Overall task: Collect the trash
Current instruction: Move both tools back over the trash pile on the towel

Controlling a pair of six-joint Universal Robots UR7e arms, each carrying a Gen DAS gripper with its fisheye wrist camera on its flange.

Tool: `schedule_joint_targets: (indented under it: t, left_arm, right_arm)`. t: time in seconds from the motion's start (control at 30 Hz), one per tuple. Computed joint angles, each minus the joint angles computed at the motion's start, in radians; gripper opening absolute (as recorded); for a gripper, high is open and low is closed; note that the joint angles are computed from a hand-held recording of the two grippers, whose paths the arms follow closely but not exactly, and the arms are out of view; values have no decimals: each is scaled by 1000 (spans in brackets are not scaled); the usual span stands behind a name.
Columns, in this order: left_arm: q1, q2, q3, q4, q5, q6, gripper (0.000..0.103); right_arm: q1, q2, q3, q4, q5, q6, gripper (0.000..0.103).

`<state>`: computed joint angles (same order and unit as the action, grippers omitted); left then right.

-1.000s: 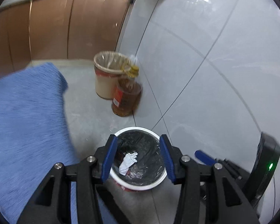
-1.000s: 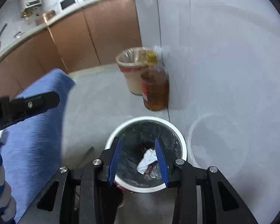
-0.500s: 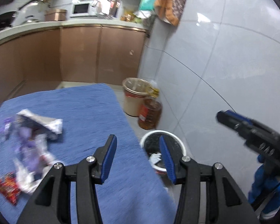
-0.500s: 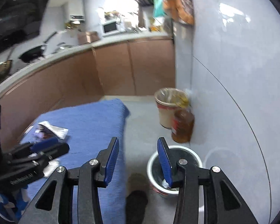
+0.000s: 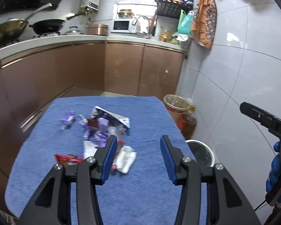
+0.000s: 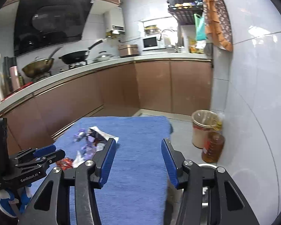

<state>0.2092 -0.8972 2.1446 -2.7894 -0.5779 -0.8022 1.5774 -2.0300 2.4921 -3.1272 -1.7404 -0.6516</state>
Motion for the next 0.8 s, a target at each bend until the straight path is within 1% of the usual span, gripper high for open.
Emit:
schedule_joint_targets:
  t: [0.07, 0.17, 0.27, 0.37, 0.5, 0.63, 0.73, 0.8]
  left_arm:
    - [-20, -29, 21, 60, 28, -63, 46]
    - [-37, -60, 36, 126, 54, -128, 46]
    - [-48, -78, 49, 156, 65, -164, 47]
    - [-48, -100, 65, 161, 63, -176, 47]
    - [-35, -131, 86, 142, 49, -164, 47]
    - [-5, -149, 104, 110, 27, -133, 47]
    - [39, -140, 103, 67, 0, -90, 47]
    - [74, -121, 100, 19, -21, -41, 47]
  right_arm:
    - [4, -1, 7, 8, 15, 4, 48]
    - [13, -8, 24, 23, 34, -3, 48]
    - [22, -26, 37, 41, 47, -20, 48]
    - [44, -28, 37, 45, 40, -11, 49]
    - [54, -38, 36, 86, 55, 4, 50]
    - [48, -15, 18, 148, 80, 22, 50]
    - [39, 25, 7, 160, 74, 23, 50]
    - [33, 64, -1, 162, 66, 25, 50]
